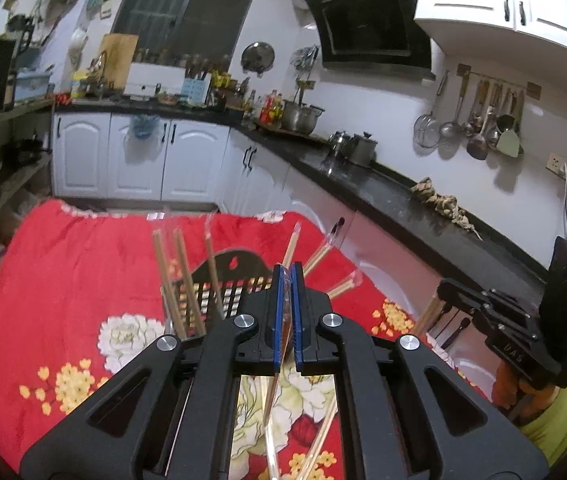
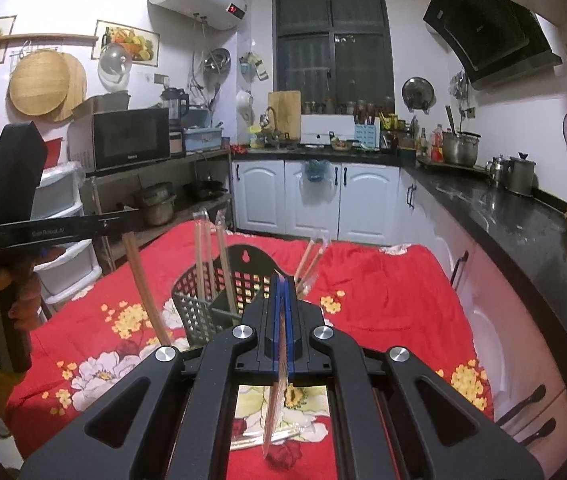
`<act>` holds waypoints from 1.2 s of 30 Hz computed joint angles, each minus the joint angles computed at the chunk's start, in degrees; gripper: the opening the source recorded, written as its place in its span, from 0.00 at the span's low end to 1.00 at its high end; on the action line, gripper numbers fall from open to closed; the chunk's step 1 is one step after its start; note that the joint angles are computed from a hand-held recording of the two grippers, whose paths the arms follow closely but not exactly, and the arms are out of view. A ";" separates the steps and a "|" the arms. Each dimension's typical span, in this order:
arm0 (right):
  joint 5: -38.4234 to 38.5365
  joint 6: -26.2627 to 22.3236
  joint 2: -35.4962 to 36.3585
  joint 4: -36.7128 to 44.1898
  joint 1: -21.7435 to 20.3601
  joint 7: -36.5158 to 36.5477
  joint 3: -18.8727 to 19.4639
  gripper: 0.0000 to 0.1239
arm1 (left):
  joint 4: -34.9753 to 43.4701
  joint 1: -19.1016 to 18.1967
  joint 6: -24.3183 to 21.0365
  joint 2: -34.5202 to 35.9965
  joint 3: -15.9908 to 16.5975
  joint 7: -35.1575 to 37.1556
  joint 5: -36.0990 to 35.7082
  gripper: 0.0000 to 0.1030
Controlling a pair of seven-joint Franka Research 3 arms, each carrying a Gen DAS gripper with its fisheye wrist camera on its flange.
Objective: Organize utensils
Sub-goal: 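Lift both held chopsticks and carry them above the green caddy, then lower the chopsticks into the caddy compartments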
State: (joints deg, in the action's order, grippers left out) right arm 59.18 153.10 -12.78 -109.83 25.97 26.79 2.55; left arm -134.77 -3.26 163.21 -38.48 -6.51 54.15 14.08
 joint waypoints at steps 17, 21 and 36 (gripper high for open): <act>2.48 0.03 1.43 4.24 0.53 -0.97 0.50 0.02 | 6.12 -1.18 2.83 4.96 0.31 2.49 0.37 0.02; 2.83 -0.03 2.50 6.23 0.40 -0.28 0.78 0.02 | 7.30 -0.95 3.23 5.74 0.38 3.08 0.24 0.02; 3.17 0.69 7.54 14.76 -0.41 0.64 2.46 0.02 | 12.93 2.54 3.97 9.12 -1.01 2.45 2.50 0.02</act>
